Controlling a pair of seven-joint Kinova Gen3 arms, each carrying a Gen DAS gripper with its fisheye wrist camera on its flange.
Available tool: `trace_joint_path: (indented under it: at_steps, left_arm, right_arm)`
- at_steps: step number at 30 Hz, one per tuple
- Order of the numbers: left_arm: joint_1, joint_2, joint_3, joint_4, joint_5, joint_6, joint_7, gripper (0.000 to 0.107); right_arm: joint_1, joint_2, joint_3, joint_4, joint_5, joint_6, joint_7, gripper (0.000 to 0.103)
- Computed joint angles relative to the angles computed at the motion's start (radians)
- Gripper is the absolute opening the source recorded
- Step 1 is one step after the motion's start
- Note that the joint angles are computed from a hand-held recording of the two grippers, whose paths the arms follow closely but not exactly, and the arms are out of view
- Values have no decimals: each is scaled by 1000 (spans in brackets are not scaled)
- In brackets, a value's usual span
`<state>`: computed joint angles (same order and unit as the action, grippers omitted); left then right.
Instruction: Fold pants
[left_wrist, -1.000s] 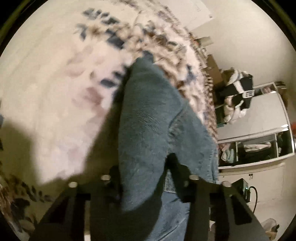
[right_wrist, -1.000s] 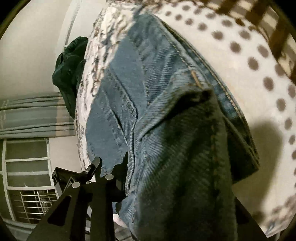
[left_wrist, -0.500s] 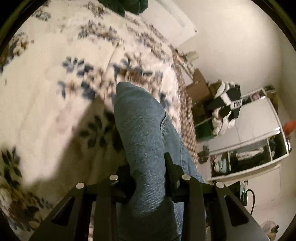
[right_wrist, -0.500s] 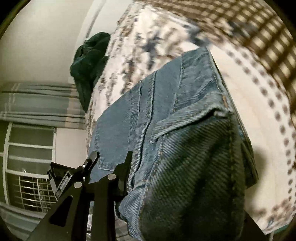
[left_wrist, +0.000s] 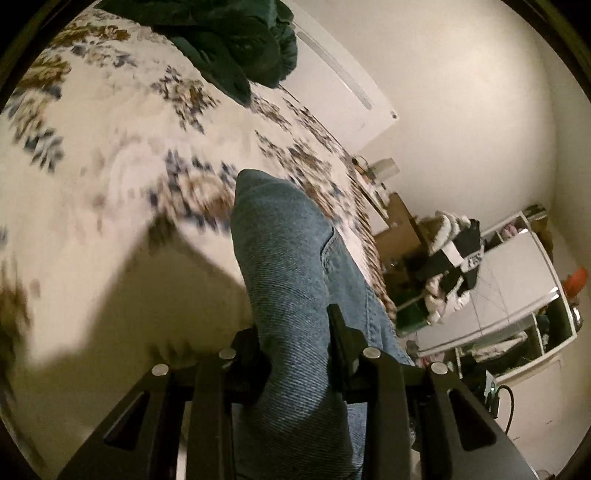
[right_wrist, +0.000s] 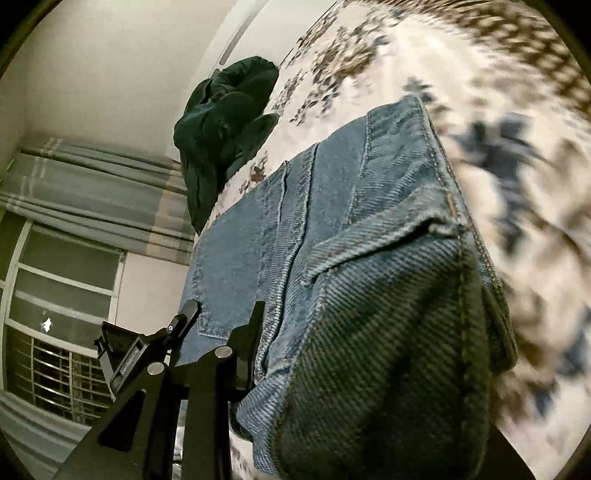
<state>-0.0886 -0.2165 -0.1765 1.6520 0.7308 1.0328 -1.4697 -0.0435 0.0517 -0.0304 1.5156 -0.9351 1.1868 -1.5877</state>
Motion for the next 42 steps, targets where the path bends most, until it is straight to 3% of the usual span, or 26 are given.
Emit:
trace_joint_path:
  at_steps: [4,6,9,13,16,19,21,23,25,26,28,31,34,40,42]
  left_arm:
    - [-11,157,-121,-57,83,46,-163,27]
    - [-56,243,-115,-102,57,90,-205,28]
    - [-81,339,-86,-159,-59,183,-172,37]
    - [-122,276,21,-84,-183,132,-190,58]
    - [-130,238,66,-61,-264,123,-174,67]
    - [-131,215,105,-55,-336,128,-131,69]
    - [-109,217,126,-96,-417,153,-69,69]
    - [-72,225,141,-150,-499,184,-14,69]
    - [-32,226,151,-199,-580,222,18,70]
    - [-6,228,155,-232,-621,251,35,73]
    - [24,229,183,-276,-702,284,86,91]
    - [60,224,204,-346,-779,350,126,93]
    - [84,219,212,-417,-811,414,149,93]
    - [144,191,254,-603,-897,573,232,93]
    - [177,194,286,-695,-955,652,259,93]
  right_arm:
    - [0,173,-168,-129,84,-133,-73,31]
    - [9,266,-253,-189,165,-170,-140,32]
    - [-20,378,-283,-281,287,-105,-257,40]
    - [-81,364,-238,-306,443,-20,-316,60]
    - [-109,307,-163,-267,485,-12,-362,64]
    - [-172,283,-83,-259,528,2,-416,64]
    - [-265,295,-20,-318,610,62,-467,65]
    - [-358,311,43,-409,691,144,-488,77]
    - [-450,319,106,-493,772,224,-487,102]
    - [-497,313,124,-518,813,248,-505,103]
    - [-589,324,178,-608,894,325,-506,103]
    - [-708,336,234,-716,1012,420,-513,103]
    - [-742,328,184,-795,1126,509,-526,103]
    - [-709,311,-74,-1011,1346,712,-530,103]
    - [-736,307,-98,-1104,1406,781,-504,103]
